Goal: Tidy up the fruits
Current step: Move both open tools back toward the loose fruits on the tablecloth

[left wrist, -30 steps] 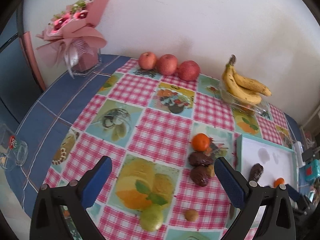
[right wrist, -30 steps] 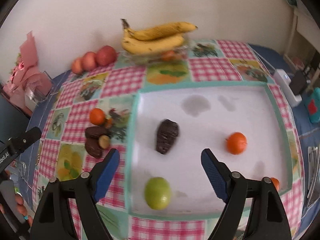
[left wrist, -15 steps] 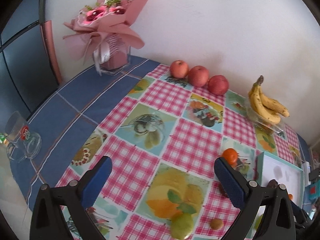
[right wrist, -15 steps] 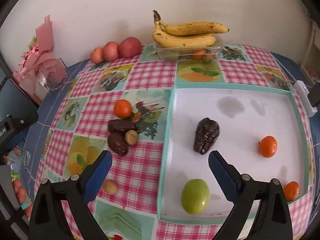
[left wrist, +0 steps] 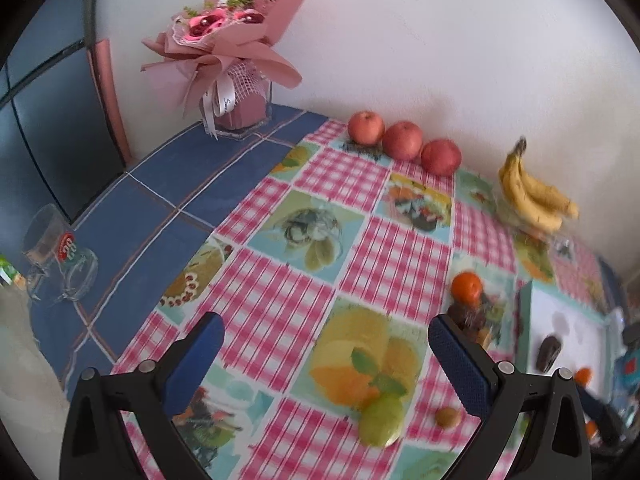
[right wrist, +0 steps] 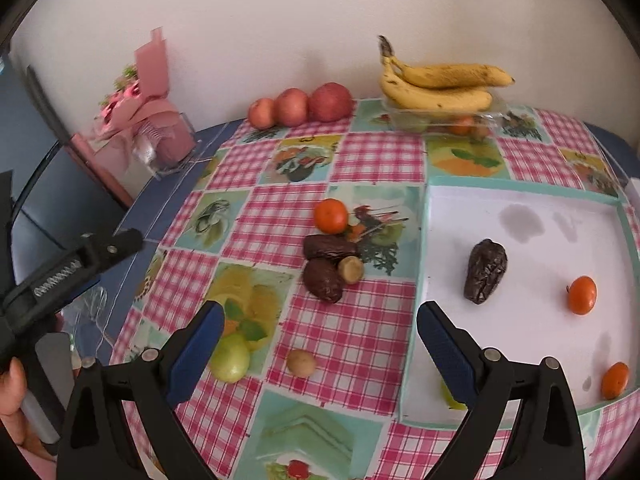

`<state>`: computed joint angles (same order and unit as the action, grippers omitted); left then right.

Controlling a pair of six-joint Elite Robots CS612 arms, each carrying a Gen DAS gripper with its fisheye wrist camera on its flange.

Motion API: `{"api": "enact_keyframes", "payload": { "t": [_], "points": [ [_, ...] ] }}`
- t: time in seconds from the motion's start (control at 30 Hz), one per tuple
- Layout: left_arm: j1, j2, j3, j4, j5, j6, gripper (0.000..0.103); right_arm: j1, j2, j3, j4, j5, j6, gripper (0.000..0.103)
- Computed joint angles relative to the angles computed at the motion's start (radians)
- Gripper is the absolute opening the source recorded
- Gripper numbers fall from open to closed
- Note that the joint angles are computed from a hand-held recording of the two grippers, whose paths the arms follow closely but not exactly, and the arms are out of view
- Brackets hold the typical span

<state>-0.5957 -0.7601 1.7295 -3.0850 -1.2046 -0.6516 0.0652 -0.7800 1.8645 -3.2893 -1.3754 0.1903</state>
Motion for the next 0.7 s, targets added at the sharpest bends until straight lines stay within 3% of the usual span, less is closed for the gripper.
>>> {"api": "enact_keyframes", "payload": {
  "t": [0.1, 0.23, 0.4, 0.47, 0.57, 0.67, 0.7],
  "points": [
    [-0.007, -0.002, 0.008, 0.025, -0.008, 0.007, 0.103, 0.006, -0.009, 0.004, 0.026, -0.031, 0.025, 0.097],
    [-0.001, -0.004, 0.019, 0.023, -0.074, -0.046, 0.103, 0.039, -0.016, 0.012, 0.011, -0.187, -0.021, 0.097],
    [0.012, 0.010, 0.008, 0.058, -0.192, -0.099, 0.103, 0.029, -0.017, 0.032, -0.013, -0.169, 0.010, 0.097],
    [0.015, 0.018, -0.004, 0.085, -0.224, -0.113, 0.102, 0.036, -0.015, 0.031, -0.017, -0.215, 0.015, 0.097],
    [0.020, 0.028, -0.014, 0.114, -0.255, -0.143, 0.099, 0.023, -0.013, 0.034, -0.009, -0.149, 0.017, 0.094],
    [0.021, 0.034, -0.022, 0.149, -0.236, -0.185, 0.098, 0.015, -0.005, 0.027, 0.025, -0.080, 0.009, 0.072],
    [0.023, 0.035, -0.024, 0.162, -0.225, -0.202, 0.098, 0.012, -0.002, 0.023, 0.041, -0.060, 0.008, 0.070]
  ]
}}
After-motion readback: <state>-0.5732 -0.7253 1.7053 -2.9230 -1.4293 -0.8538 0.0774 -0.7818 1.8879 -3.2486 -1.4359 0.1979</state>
